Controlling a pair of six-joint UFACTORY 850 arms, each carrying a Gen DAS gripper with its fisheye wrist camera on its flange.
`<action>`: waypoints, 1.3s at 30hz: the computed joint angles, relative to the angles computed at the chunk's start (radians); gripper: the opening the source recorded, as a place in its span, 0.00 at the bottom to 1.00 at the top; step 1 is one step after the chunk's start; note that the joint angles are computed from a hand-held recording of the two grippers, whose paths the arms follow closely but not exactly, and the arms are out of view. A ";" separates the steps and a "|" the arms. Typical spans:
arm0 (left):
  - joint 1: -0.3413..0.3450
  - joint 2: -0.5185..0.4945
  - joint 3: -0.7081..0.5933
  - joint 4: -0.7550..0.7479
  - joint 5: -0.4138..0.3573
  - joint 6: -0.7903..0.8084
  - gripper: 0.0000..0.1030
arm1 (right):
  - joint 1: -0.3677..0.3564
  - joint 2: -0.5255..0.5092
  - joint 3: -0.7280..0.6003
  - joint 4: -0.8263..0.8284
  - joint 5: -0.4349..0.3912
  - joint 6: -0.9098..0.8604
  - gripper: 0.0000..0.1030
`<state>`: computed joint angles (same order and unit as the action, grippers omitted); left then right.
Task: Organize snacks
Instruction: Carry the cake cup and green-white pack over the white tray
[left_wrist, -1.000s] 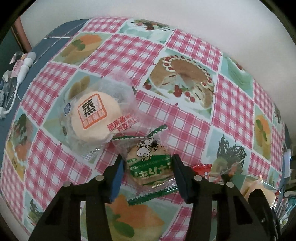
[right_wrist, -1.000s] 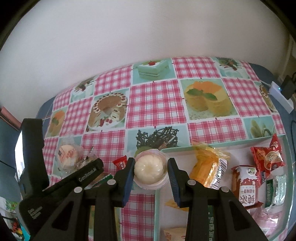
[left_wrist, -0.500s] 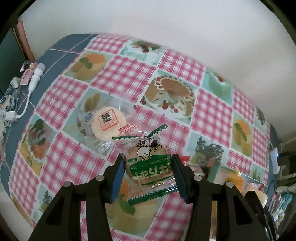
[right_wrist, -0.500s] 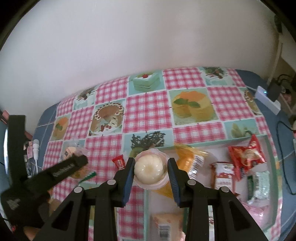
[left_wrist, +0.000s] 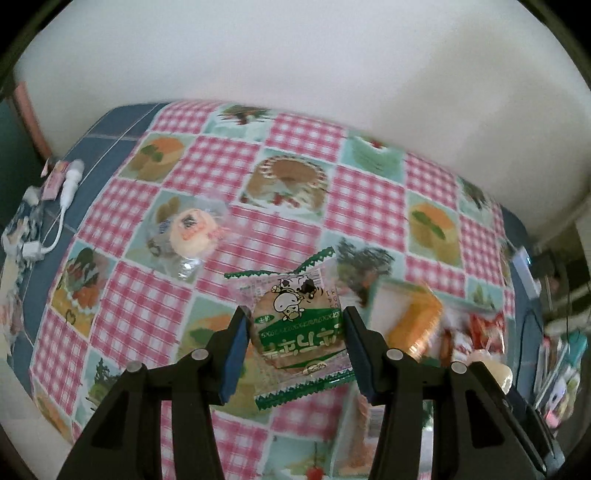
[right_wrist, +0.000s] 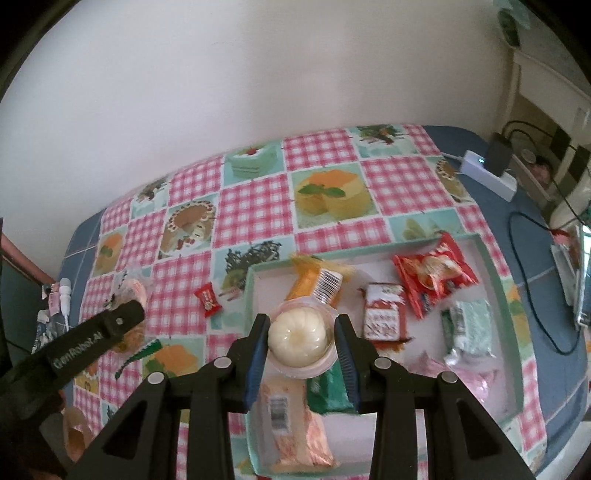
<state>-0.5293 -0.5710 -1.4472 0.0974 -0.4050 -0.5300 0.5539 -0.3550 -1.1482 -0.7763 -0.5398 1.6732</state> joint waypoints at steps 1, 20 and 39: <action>-0.009 0.006 0.007 -0.005 0.005 0.015 0.50 | 0.003 0.009 0.009 -0.002 -0.004 0.008 0.37; -0.164 -0.006 0.003 -0.063 -0.028 0.245 0.51 | -0.068 0.165 0.197 0.072 -0.045 0.074 0.38; -0.183 -0.063 -0.040 -0.158 -0.054 0.331 0.51 | -0.154 0.148 0.252 0.245 0.082 -0.023 0.38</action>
